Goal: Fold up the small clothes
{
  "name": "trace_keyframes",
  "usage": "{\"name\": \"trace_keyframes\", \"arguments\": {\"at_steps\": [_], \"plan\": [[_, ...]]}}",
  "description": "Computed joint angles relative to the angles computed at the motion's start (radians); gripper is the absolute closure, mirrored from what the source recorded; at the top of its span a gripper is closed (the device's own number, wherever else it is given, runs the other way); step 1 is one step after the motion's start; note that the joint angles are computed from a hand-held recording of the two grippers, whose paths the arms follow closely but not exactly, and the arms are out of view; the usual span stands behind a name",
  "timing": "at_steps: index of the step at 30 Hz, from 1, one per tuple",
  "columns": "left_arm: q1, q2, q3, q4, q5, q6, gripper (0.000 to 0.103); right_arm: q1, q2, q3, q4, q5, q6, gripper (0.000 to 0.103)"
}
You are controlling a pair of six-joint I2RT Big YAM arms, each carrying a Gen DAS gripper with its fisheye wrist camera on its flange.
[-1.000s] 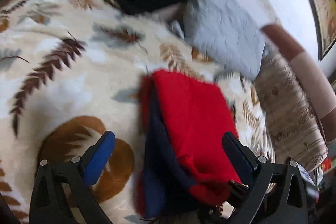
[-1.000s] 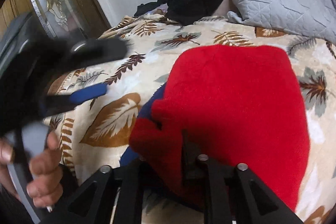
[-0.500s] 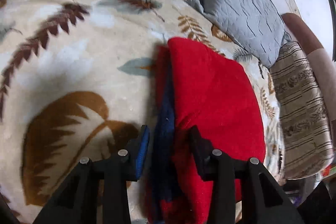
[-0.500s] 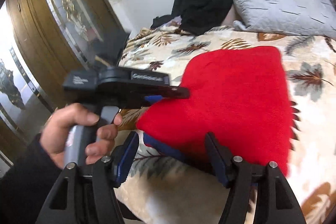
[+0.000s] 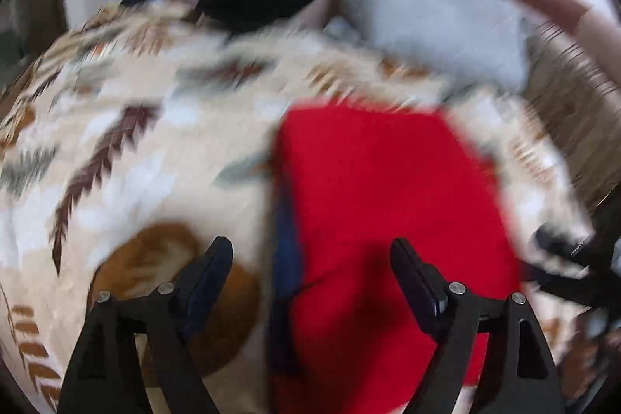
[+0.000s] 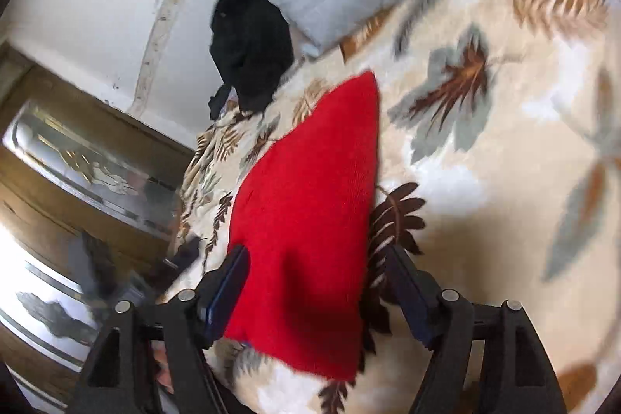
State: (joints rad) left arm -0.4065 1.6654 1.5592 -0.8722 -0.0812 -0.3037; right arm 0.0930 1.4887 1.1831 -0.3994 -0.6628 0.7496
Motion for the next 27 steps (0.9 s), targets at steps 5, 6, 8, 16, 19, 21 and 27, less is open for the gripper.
{"name": "trace_keyframes", "arguments": {"at_steps": [5,6,8,16,19,21,27], "plan": [[0.055,-0.009,-0.052,0.047,0.117,-0.066,0.020,0.030,0.143,0.130,-0.123,-0.061,-0.071,0.053],[0.056,-0.008,-0.053,0.047,0.112,-0.059,0.020,0.048,0.127,0.143,-0.158,0.004,-0.114,0.056],[0.049,-0.013,-0.061,0.053,0.099,-0.060,0.020,0.096,0.076,0.164,-0.218,0.154,-0.214,0.060],[0.050,-0.009,-0.061,0.059,0.104,-0.055,0.019,0.034,0.085,0.119,-0.099,0.066,-0.087,0.037],[0.050,-0.008,-0.061,0.060,0.107,-0.055,0.018,0.002,0.129,0.151,-0.023,0.011,0.012,0.030],[0.051,-0.009,-0.062,0.059,0.106,-0.054,0.018,-0.007,0.215,0.242,-0.109,-0.053,0.013,0.030],[0.048,-0.008,-0.062,0.062,0.107,-0.059,0.018,0.080,0.171,0.334,-0.295,0.241,-0.289,0.062]]}}
